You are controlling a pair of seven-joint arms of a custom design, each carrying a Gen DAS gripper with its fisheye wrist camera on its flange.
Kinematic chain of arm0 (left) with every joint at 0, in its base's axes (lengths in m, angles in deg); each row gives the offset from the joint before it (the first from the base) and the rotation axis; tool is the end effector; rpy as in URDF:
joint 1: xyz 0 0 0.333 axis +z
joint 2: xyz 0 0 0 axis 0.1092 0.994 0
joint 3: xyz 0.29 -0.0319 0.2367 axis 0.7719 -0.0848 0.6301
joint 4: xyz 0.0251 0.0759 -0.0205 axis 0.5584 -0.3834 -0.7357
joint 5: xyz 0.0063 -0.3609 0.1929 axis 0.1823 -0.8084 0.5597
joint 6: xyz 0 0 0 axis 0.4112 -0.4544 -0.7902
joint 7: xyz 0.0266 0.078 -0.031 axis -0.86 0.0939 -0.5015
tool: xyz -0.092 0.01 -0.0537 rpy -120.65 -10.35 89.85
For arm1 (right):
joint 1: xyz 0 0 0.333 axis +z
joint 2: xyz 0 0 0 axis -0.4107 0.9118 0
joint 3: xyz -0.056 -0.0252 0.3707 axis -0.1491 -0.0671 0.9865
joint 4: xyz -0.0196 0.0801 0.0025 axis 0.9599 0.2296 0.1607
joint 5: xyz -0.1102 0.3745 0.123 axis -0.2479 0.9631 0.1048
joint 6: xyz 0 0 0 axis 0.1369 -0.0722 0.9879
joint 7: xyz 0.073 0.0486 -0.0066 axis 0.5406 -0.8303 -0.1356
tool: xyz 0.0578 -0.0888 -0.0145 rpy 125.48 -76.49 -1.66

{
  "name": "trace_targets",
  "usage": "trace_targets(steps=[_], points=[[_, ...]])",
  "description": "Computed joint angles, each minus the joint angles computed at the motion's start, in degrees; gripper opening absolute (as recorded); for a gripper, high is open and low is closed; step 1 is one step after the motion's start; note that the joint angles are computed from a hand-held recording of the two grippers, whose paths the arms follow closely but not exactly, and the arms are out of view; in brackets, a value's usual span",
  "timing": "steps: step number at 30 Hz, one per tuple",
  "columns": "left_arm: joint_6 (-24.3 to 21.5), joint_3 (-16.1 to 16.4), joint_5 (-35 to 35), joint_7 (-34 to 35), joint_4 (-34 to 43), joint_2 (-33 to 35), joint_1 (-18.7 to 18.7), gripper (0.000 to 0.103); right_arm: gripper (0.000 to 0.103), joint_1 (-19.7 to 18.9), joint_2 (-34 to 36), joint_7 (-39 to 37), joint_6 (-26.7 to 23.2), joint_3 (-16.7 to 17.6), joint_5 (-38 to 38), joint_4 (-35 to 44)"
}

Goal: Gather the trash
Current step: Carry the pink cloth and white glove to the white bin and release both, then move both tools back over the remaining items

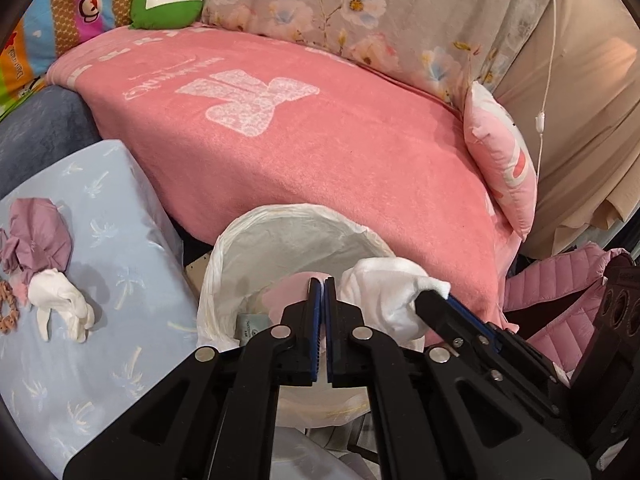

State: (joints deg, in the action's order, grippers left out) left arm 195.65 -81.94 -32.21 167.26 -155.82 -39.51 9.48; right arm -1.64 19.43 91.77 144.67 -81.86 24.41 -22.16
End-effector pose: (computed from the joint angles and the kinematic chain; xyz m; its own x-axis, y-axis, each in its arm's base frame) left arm 0.6788 -0.0838 0.5602 -0.4743 -0.8141 0.3349 -0.7701 0.1994 -0.6060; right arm 0.6133 0.2700 0.5451 -0.2090 -0.9143 -0.3469 -0.5755 0.4018 -0.7123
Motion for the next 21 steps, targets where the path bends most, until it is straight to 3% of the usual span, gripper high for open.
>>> trace_targets(steps=[5,7,9,10,21], points=[[0.37,0.22,1.52,-1.95,0.07,0.60,-0.11,0.006,0.007,-0.11,0.68,-1.00,0.11,-0.11,0.88,0.49],[0.22,0.13,1.86,-2.47,0.37,0.91,-0.07,0.022,0.007,0.08,0.88,-0.94,0.03,-0.33,0.92,0.73],[2.86,-0.03,1.41,-1.99,-0.86,0.27,-0.12,0.051,0.010,0.36,1.08,-0.59,-0.15,-0.54,0.66,1.10],[4.82,-0.13,0.97,-1.30,-1.74,-0.24,-0.17,0.055,0.012,0.51,1.13,-0.47,-0.35,-0.61,0.50,1.24],[12.01,0.48,2.77,-1.58,-4.22,-1.29,0.03,0.057,0.018,1.48,2.74,-2.06,-0.86,-0.61,1.42,3.60]])
